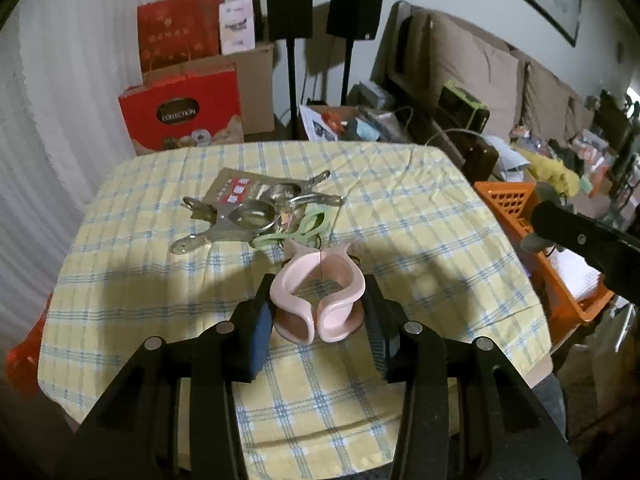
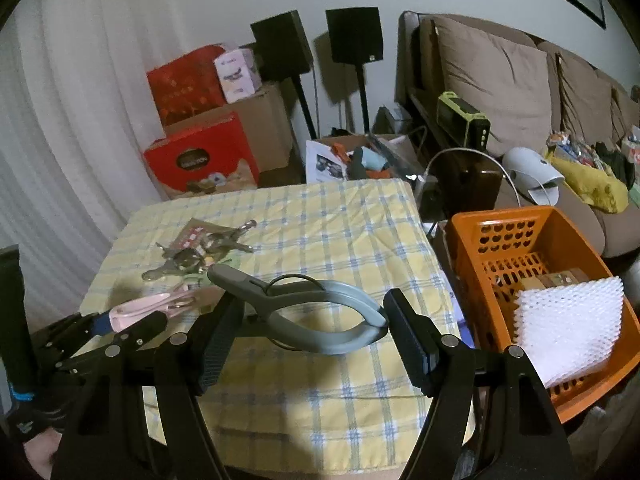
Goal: Organize objects
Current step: 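Grasp the pink clip with the left gripper and lift it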
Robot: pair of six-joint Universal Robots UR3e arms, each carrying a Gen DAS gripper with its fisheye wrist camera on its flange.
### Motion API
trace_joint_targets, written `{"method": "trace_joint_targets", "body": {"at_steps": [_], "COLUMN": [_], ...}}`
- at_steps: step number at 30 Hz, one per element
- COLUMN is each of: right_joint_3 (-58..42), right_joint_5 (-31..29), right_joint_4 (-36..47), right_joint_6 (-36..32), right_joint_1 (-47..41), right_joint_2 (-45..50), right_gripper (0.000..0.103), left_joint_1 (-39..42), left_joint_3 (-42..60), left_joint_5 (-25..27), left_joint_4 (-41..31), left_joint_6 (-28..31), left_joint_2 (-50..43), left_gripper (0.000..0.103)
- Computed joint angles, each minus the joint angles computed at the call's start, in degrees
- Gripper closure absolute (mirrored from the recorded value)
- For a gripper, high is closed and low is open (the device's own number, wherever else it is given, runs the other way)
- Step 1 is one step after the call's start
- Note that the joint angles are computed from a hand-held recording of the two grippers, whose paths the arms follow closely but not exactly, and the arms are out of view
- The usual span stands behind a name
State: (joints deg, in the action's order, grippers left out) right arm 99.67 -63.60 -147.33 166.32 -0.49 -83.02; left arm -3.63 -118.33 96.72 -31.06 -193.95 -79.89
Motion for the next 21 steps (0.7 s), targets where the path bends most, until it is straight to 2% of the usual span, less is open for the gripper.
{"method": "trace_joint_targets", "body": {"at_steps": [7,12,21], "right_joint_3": [2.98,6.3,10.94], "right_joint_5": [2.62,4.08,7.7], "right_joint_4": [0.69,0.99,0.88], "right_joint_6": [-1.02,-2.92,-7.56], "right_joint_1": [-2.87,-4.63,-6.65], "right_joint_2": [-3.87,-6.76,-9.65], "right_gripper": [0.029,0.029,0.029], "left_joint_1": [-3.17,-3.72,-7.22], "left_joint_3": [0.79,0.3,2.22], "left_joint_5": [3.29,3.58,7.11], "left_joint_4": [-0.75,-1.02,-0.98], "left_joint_6": [-2.16,-3.56,-6.52], "left_joint_2": [2.76,4.05,2.37], "left_gripper": [0.064,0.064,0.064]}}
